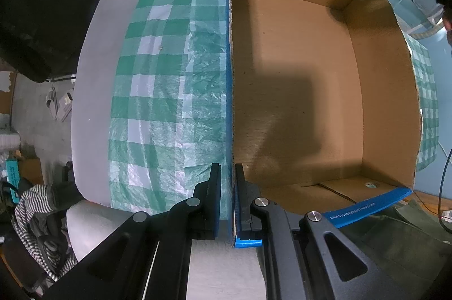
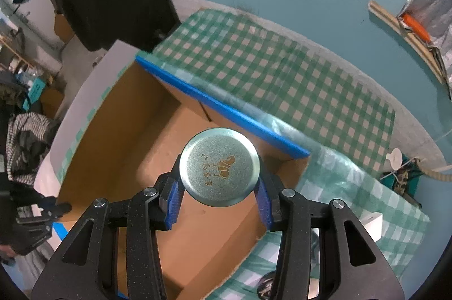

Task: Organize rigid objects
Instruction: 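Carry the green tin into the cardboard box and release it, then move the right gripper back over the white oval case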

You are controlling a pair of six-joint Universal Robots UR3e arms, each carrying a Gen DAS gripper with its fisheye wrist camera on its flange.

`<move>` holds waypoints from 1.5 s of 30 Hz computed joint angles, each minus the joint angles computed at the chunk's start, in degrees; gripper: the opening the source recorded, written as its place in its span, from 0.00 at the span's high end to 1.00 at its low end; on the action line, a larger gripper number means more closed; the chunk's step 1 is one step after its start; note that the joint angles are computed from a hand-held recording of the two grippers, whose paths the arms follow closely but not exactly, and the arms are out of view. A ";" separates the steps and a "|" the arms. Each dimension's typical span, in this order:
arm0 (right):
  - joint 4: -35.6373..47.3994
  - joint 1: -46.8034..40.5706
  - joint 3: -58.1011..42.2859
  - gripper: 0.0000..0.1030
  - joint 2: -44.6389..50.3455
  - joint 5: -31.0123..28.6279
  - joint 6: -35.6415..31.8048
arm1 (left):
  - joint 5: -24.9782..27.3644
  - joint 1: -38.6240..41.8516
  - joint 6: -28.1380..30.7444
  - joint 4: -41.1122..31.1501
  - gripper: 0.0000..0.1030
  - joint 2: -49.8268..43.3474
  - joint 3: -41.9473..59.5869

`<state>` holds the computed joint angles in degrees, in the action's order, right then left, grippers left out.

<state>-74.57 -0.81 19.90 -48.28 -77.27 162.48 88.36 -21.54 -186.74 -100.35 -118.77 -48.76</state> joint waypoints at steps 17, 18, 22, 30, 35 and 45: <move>-4.65 -0.14 11.69 0.57 -3.48 -2.76 1.66 | -0.05 0.13 -0.08 0.77 0.92 0.71 -1.08; -5.09 -0.23 12.44 0.57 -3.96 -2.54 1.71 | -0.03 0.13 -0.10 0.82 0.92 0.71 -1.07; -5.44 -0.34 13.12 0.55 -4.47 -2.49 1.89 | -0.02 0.14 -0.30 1.06 0.92 1.04 -1.41; -6.89 -1.20 14.94 0.40 -8.09 -0.44 2.60 | 0.01 0.29 -0.07 2.08 0.92 1.55 -2.88; -6.58 -3.16 15.83 0.34 -12.00 0.36 1.96 | -0.01 0.32 0.12 2.26 0.92 1.71 -3.14; -6.02 -10.76 25.63 0.32 -22.39 0.12 -0.66 | 0.38 -0.56 0.05 2.09 0.92 1.40 -2.20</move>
<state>-80.58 -11.57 45.54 -70.66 -77.15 161.82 88.74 -22.10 -186.69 -98.26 -117.36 -50.95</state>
